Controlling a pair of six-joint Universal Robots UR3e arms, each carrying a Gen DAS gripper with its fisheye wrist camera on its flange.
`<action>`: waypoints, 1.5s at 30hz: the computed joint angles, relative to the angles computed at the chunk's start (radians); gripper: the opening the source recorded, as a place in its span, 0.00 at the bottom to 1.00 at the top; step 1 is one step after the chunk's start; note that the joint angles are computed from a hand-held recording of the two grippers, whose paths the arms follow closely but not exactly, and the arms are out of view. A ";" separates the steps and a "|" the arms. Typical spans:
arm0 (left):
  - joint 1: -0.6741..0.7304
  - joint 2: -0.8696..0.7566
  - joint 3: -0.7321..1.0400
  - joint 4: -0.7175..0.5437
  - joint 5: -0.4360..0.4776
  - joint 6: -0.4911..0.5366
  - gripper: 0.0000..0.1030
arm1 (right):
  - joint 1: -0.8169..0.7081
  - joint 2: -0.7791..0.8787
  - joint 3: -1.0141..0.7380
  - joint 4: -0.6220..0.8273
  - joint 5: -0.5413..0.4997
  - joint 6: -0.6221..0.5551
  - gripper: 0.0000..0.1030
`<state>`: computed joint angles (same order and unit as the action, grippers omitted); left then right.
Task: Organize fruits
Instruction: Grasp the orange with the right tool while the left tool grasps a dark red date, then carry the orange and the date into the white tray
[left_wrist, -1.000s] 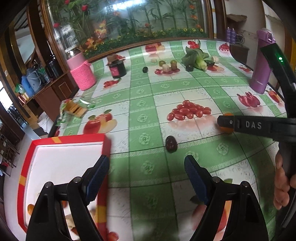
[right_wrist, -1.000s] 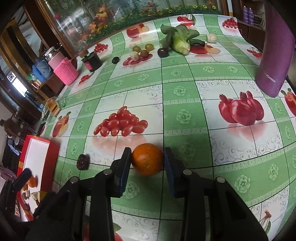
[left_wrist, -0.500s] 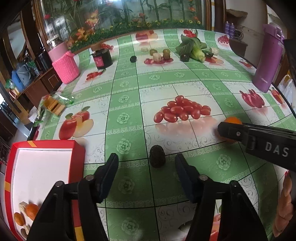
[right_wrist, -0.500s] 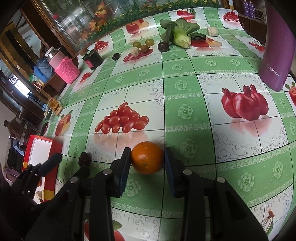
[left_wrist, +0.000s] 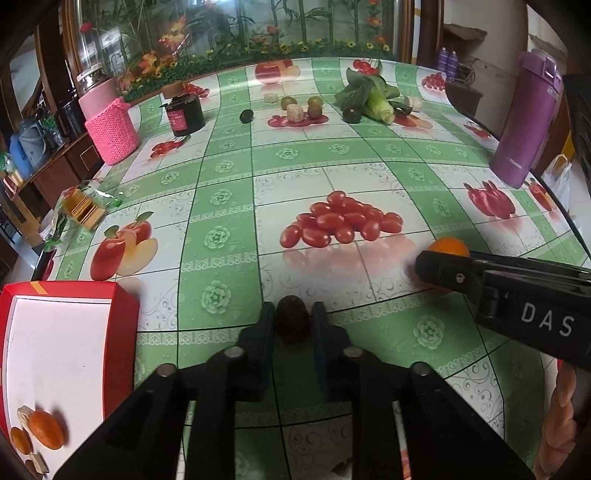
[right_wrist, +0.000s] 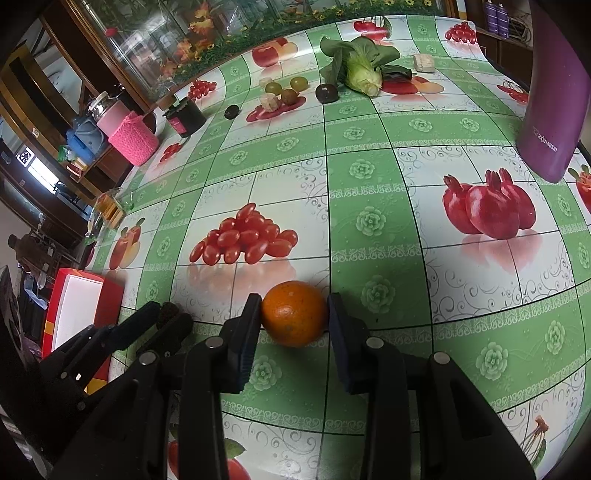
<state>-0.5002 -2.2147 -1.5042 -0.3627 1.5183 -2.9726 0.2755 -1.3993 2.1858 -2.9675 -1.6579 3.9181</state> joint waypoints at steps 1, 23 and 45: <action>-0.005 0.000 -0.001 0.005 0.010 0.000 0.17 | 0.001 0.002 -0.001 0.000 -0.001 -0.002 0.37; -0.021 0.239 -0.315 0.241 0.041 0.000 0.17 | 0.036 0.003 0.022 -0.128 -0.023 0.013 0.37; 0.089 0.474 -0.582 0.318 -0.036 -0.014 0.17 | 0.079 0.050 0.008 -0.201 -0.104 0.019 0.37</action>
